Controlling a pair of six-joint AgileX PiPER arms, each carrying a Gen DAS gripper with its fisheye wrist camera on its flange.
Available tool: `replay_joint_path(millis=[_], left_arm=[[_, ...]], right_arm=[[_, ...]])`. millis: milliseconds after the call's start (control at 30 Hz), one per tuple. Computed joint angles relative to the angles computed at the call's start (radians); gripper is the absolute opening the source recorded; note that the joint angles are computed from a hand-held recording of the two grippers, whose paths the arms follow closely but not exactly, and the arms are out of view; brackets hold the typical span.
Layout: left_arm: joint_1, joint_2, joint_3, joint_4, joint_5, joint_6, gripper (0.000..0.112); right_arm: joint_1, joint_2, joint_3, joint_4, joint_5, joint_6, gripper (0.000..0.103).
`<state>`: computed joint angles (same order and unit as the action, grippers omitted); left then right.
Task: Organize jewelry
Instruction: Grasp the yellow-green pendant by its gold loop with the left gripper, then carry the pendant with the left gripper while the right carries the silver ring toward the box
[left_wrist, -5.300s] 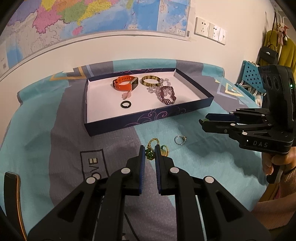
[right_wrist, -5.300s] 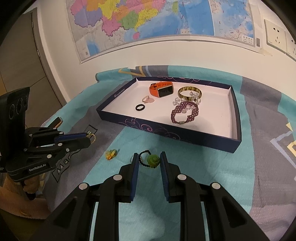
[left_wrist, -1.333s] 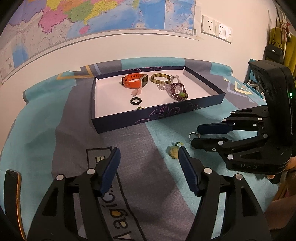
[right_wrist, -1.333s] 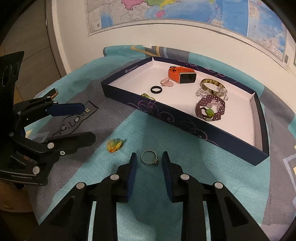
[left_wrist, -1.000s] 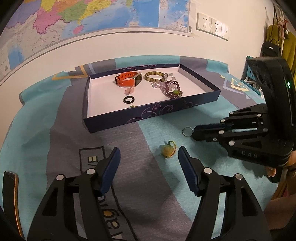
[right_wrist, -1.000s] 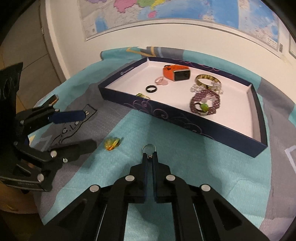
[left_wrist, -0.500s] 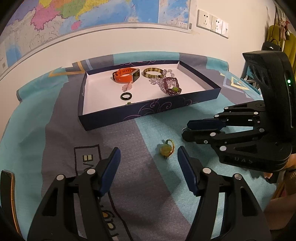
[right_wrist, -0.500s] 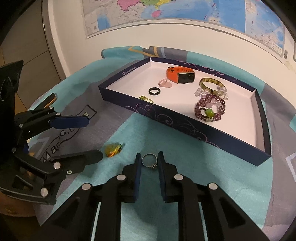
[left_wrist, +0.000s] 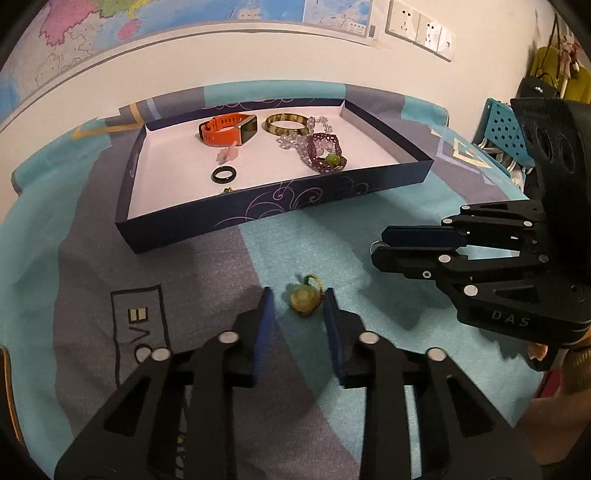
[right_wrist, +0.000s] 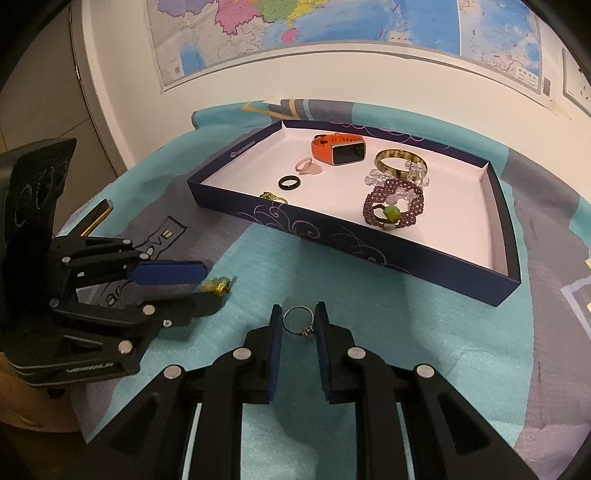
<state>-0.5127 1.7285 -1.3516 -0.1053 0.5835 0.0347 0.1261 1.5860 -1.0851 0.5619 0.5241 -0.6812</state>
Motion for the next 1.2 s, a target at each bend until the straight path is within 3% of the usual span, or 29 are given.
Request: replay_joint_path(millis=[33,367,567,867,1200], left_arm=[[-0.001,-0.001,0.0,0.002,0.001,-0.003,0.018],[-0.004,-0.008,0.008,0.006,-0.001,-0.005,0.018],[-0.001,-0.007,0.005,0.0,0.001,-0.004,0.018],[-0.005,-0.015,0.005,0.025,0.002,-0.039,0.017],[-0.021,-0.037,0.004,0.09,-0.009,-0.095,0.017]], right_arm=[[0.001,0.001,0.0,-0.003,-0.001,0.002,0.016],[0.017,-0.007,0.013,-0.085,-0.02,0.071,0.02],[0.035,-0.011,0.017,-0.132,-0.035,0.109,0.016],[-0.026,-0.038,0.031,0.049,0.009,-0.026,0.016],[-0.059,-0.067,0.028,0.111,0.021,-0.08,0.016]])
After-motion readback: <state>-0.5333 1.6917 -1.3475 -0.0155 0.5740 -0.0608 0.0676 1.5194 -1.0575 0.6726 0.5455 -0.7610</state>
